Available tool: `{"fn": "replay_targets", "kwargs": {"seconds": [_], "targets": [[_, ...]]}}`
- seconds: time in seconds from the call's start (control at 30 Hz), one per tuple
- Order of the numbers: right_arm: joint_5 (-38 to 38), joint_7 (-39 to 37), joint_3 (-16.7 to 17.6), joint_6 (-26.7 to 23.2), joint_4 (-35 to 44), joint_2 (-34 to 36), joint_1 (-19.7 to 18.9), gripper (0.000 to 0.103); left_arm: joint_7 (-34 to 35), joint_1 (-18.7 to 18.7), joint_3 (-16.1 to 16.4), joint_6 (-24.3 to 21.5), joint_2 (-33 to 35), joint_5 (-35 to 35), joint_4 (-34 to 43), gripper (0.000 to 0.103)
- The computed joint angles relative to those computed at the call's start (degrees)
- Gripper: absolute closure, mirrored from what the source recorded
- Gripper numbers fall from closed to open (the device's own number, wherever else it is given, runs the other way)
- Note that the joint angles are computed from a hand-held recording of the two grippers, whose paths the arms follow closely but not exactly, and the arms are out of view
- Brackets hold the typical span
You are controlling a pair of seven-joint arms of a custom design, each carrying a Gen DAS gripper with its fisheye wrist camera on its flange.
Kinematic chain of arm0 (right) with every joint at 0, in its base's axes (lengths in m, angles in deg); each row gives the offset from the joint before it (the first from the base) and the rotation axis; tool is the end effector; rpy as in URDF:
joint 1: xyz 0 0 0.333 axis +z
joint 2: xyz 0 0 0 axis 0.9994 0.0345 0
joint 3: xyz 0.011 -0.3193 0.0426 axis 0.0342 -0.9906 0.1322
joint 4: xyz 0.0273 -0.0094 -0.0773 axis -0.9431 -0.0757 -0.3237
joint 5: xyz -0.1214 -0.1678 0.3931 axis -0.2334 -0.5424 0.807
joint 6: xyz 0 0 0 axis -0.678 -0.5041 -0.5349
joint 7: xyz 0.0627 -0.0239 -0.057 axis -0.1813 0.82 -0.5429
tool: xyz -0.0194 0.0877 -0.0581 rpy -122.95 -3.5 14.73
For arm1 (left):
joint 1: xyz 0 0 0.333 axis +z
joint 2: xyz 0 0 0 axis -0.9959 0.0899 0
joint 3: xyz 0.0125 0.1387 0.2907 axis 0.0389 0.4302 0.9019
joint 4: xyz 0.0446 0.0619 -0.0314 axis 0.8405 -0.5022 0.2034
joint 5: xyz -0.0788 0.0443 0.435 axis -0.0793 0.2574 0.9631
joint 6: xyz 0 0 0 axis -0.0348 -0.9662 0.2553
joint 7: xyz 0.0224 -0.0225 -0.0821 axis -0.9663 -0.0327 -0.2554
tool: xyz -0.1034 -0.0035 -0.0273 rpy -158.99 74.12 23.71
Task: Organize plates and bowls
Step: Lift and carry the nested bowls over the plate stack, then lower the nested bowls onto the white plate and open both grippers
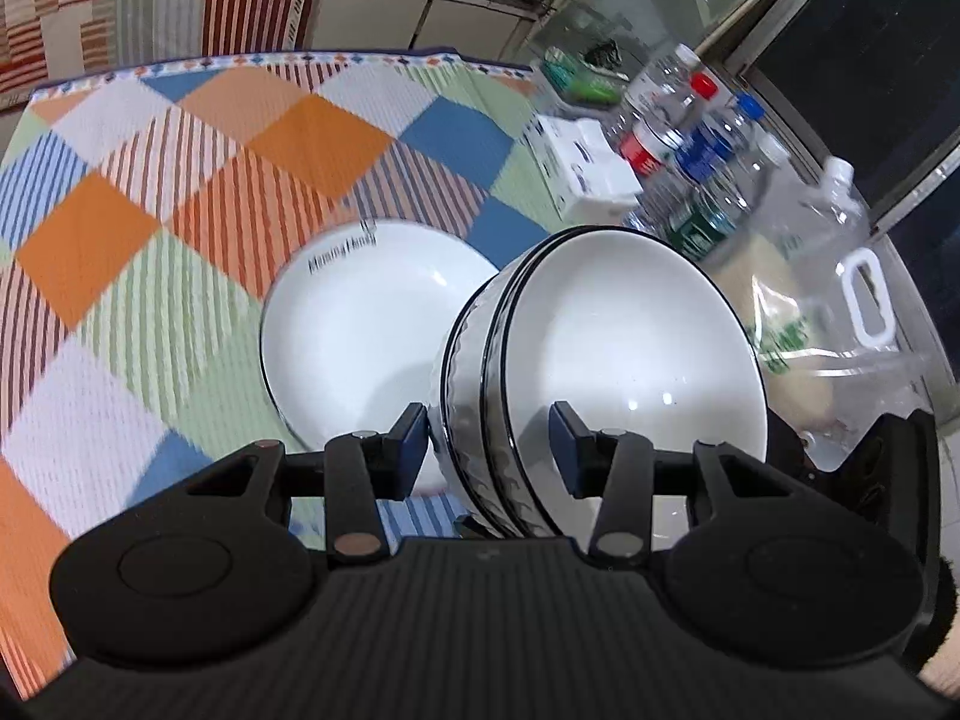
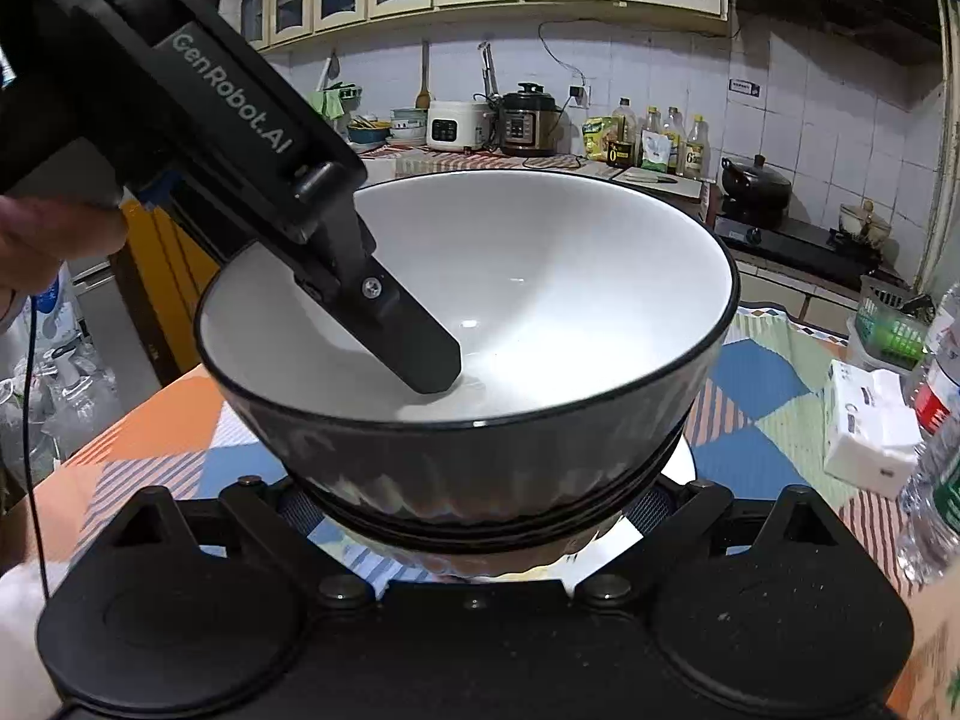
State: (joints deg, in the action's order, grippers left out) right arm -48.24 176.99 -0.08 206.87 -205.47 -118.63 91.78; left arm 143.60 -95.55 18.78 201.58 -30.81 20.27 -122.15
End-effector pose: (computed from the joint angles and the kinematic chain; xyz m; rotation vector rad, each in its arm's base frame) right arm 0.3973 0.1959 0.4941 -1.7286 1.4988 -0.7651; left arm 0.5673 -0.2398 0.5655 1.2713 -2.5215 0.9727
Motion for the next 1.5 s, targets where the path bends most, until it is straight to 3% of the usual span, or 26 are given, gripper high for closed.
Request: {"fn": "replay_targets", "kwargs": {"seconds": [0.23, 0.37, 0.57, 1.0, 1.1, 1.23, 1.4, 1.5], "targets": [[0.11, -1.53, -2.14, 1.82, 5.17, 9.08, -2.15, 0.005, -1.07, 0.62, -1.55, 4.01, 8.2, 0.18, 6.02, 0.061], [-2.03, -0.34, -0.13, 2.72, 7.16, 13.02, -5.65, 0.005, -1.51, 1.09, -2.76, 5.98, 11.85, 1.5, 8.08, 0.061], [-4.44, 3.23, 0.5, 1.65, 8.85, 16.68, -6.57, 0.005, -2.24, 1.69, -4.1, 8.73, 14.44, 2.66, 8.04, 0.061], [-11.79, 9.37, -2.4, -0.78, 11.15, 20.35, -4.08, 0.005, -4.1, 2.21, -5.19, 10.41, 16.54, 5.61, 8.27, 0.061], [-10.73, 8.8, -4.86, -0.24, 10.78, 20.29, -1.82, 0.005, -3.29, 2.28, -5.34, 11.0, 16.16, 5.48, 7.72, 0.061], [-14.13, 11.37, -3.41, -0.57, 11.24, 20.41, -3.56, 0.005, -3.81, 2.23, -5.3, 11.92, 15.48, 4.72, 6.68, 0.061], [-11.43, 8.81, -6.7, -1.16, 11.28, 20.71, -0.05, 0.006, -3.15, 2.46, -5.22, 12.16, 14.7, 3.16, 5.51, 0.061], [-10.51, 8.35, -6.84, -2.43, 11.84, 20.94, 0.39, 0.006, -3.47, 2.1, -5.1, 15.58, 12.94, 2.49, 2.91, 0.057]]}}
